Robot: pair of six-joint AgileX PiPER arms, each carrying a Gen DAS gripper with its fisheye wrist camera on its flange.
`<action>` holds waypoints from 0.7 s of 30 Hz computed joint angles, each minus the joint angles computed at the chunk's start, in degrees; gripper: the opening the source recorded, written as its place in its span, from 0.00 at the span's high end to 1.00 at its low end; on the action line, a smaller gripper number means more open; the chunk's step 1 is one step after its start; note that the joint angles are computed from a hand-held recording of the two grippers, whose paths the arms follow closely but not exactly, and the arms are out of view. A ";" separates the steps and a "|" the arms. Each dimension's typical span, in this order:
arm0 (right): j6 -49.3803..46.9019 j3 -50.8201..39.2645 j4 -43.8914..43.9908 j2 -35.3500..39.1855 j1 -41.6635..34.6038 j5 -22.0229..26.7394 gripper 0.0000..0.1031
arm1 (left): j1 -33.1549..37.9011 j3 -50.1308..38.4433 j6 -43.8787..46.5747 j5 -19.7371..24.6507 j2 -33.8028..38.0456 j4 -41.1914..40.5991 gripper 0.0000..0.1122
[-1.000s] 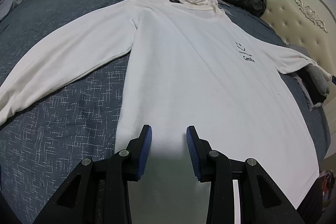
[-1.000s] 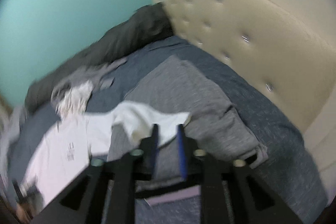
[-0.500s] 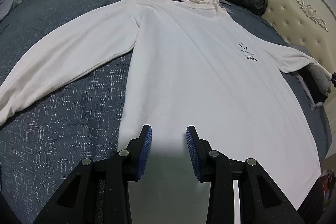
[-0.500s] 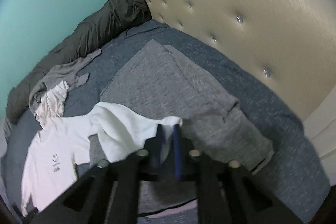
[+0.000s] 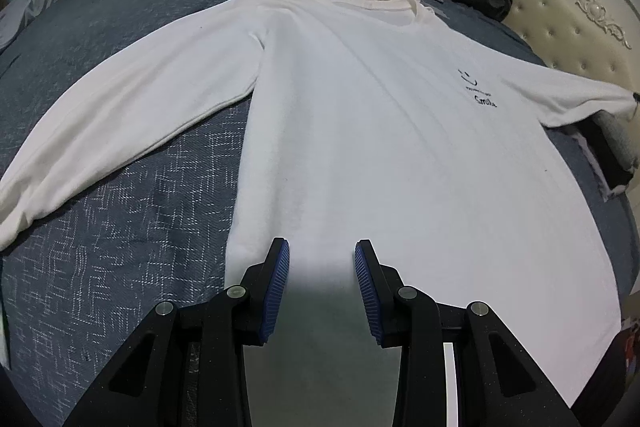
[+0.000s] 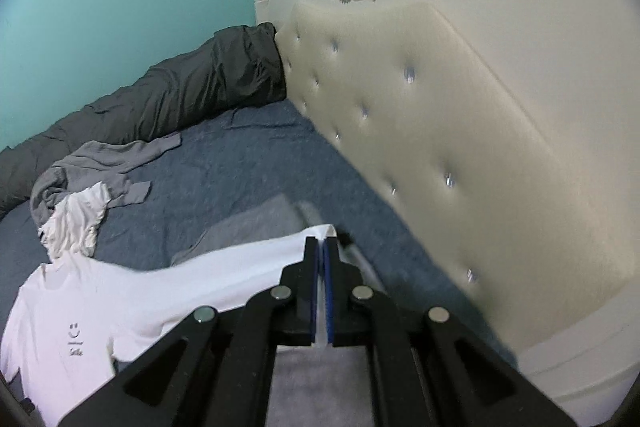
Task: Fold clothes
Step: 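Carry the held sleeve across the shirt body toward the collar, then open the right gripper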
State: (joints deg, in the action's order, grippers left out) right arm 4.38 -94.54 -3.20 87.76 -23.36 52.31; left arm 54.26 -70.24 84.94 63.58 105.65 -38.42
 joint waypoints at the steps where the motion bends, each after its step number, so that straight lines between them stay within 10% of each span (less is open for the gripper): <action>1: 0.59 -2.62 -1.42 1.91 0.58 1.22 0.98 | -0.08 0.08 0.00 -0.19 -0.03 0.05 0.66; 9: 5.32 -19.97 -11.60 16.72 3.87 11.28 0.98 | -1.16 0.95 0.30 -1.57 -0.76 0.25 0.66; 15: 4.97 -20.14 -7.79 19.70 0.89 8.97 0.96 | -1.47 1.62 0.68 -1.87 -1.35 0.16 0.66; 21: 1.88 -9.96 3.52 13.06 -5.93 -0.13 0.56 | -1.80 2.52 0.62 -1.90 -1.82 0.20 0.66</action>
State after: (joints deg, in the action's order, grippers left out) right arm 6.26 -104.50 0.32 100.82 -29.30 52.18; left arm 52.46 -67.72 85.56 61.69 103.83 -38.22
